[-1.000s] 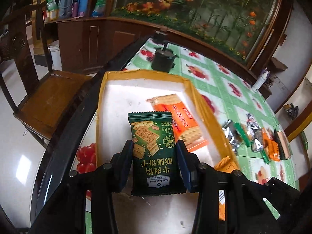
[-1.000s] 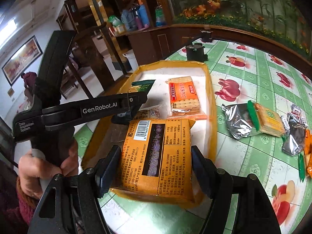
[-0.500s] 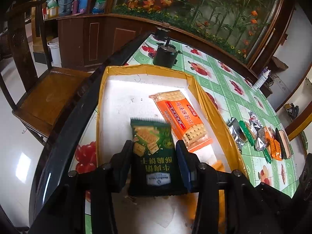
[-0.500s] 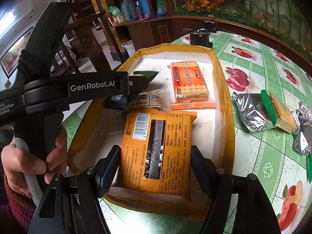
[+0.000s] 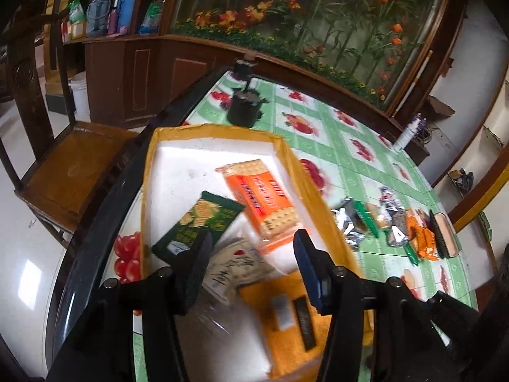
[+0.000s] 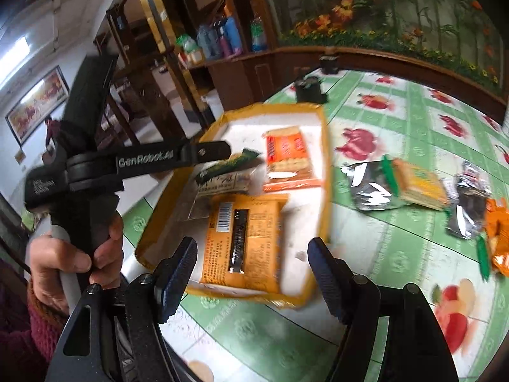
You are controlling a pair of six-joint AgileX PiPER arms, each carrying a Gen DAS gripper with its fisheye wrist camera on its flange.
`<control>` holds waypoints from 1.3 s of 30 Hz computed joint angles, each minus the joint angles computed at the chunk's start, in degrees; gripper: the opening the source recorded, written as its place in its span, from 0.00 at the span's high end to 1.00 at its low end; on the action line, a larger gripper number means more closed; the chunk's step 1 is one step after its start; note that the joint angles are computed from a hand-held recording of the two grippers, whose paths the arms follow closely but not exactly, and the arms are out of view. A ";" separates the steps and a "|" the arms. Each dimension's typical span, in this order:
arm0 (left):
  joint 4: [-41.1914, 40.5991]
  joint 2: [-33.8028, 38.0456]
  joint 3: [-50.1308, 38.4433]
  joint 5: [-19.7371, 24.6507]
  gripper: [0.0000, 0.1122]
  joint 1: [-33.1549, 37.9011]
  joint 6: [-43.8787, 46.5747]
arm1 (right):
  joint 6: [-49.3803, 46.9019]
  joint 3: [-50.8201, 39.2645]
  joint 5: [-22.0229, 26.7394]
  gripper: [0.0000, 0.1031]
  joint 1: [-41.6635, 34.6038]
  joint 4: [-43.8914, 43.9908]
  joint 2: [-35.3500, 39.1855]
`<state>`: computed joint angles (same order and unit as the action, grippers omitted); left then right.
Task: Organize snacks
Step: 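Release the green pack into the tray with the left tool while the right tool drops the bread bag, then move the left tool to the yellow cracker pack while the right tool approaches the orange bag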
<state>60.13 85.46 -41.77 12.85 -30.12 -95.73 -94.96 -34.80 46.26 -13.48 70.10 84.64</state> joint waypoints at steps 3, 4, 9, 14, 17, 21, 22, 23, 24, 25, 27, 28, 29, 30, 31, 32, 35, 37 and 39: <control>-0.04 -1.58 -0.29 1.82 0.53 -2.95 -0.42 | -1.65 -0.85 7.01 0.23 -9.96 -0.79 -0.03; 0.03 -1.93 -0.53 2.43 0.49 -3.97 -0.53 | -1.98 -1.34 8.25 0.21 -12.72 -0.86 0.44; -1.76 0.01 -4.08 3.46 0.47 -8.56 1.47 | 0.51 -7.20 12.81 0.20 -24.75 -2.49 7.09; -14.02 6.73 -12.40 4.36 0.47 -12.22 15.92 | 7.21 -15.57 13.68 0.20 -33.14 -3.33 14.82; -22.45 12.32 -20.24 7.47 0.46 -13.86 26.11 | 10.32 -19.94 13.27 0.20 -35.30 -3.71 18.31; -31.01 20.13 -33.05 13.19 0.42 -14.60 37.62 | 16.11 -27.46 12.87 0.20 -35.60 -3.80 22.52; -32.55 22.21 -36.63 14.79 0.41 -14.54 39.93 | 19.18 -30.57 12.14 0.20 -34.67 -4.01 23.73; -33.17 24.68 -40.90 17.11 0.40 -14.57 41.29 | 22.24 -33.94 11.81 0.20 -33.49 -4.77 25.11; -33.31 26.27 -43.51 18.27 0.39 -14.49 41.90 | 24.54 -36.74 11.50 0.20 -32.34 -5.55 26.48; -34.48 28.86 -47.81 20.37 0.37 -14.23 43.67 | 27.26 -40.88 11.38 0.20 -30.79 -6.83 28.48; -36.38 32.61 -54.05 23.83 0.37 -13.78 46.43 | 28.71 -45.61 10.61 0.20 -28.98 -7.58 31.46; -38.14 35.04 -58.03 25.80 0.36 -13.22 48.88 | 28.97 -47.49 10.28 0.20 -28.49 -7.99 33.05; -40.19 36.94 -61.16 27.57 0.35 -12.69 51.48 | 28.64 -48.56 10.70 0.20 -28.43 -8.08 34.26; -42.31 38.67 -64.03 29.27 0.33 -12.12 54.18 | 27.23 -49.29 11.76 0.20 -28.74 -7.26 35.64; -44.58 40.59 -67.09 30.93 0.31 -11.46 57.30 | 25.26 -49.59 12.55 0.20 -29.18 -5.88 36.88; -45.99 42.68 -70.30 32.77 0.31 -10.94 59.80 | 23.20 -49.31 12.74 0.20 -29.68 -4.70 37.71; -46.57 48.23 -79.07 39.21 0.31 -10.20 62.89 | 24.92 -53.25 17.40 0.20 -31.20 -5.38 41.51; -47.85 51.89 -84.56 42.14 0.31 -9.68 64.93 | 26.18 -53.78 18.66 0.20 -31.96 -5.19 42.24; -51.77 56.07 -90.97 45.76 0.30 -9.02 69.22 | 26.66 -53.78 20.25 0.20 -32.71 -5.12 42.63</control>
<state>8.36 141.53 -132.74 58.61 -39.15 -26.52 -68.30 -88.58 66.51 -46.19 64.98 127.27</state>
